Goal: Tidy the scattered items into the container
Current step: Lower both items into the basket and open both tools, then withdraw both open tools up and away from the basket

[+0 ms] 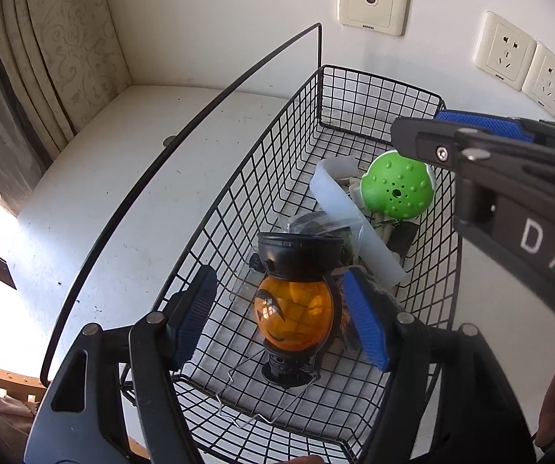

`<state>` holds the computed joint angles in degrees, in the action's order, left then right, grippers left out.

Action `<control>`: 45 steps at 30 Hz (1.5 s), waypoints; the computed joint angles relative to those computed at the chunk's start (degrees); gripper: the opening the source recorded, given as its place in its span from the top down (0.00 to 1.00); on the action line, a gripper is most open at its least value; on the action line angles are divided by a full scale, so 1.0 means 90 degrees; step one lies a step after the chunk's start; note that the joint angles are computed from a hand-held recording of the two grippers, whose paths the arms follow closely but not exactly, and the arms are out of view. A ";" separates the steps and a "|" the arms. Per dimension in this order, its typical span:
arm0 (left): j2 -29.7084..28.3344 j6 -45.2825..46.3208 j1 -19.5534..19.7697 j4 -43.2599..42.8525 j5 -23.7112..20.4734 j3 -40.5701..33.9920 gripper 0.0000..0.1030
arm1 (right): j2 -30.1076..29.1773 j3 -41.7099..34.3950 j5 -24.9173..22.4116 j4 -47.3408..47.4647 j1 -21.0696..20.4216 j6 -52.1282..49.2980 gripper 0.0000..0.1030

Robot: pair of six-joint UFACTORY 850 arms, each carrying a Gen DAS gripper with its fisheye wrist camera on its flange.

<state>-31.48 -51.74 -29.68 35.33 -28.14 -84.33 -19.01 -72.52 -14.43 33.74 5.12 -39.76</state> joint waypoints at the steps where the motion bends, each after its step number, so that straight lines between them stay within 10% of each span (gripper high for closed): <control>1: 0.0014 -0.0011 -0.0003 0.0014 0.0004 0.0009 0.37 | 0.0026 0.0019 0.0012 0.0001 -0.0008 0.0005 0.71; 45: 0.1216 -0.1850 -0.0074 0.1214 -0.0282 0.0921 0.37 | 0.0917 0.0613 0.0005 -0.0374 -0.0257 0.0497 0.48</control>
<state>-20.54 -68.39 -30.35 46.26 -30.68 -76.04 -10.76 -67.00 -14.39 30.38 2.81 -35.29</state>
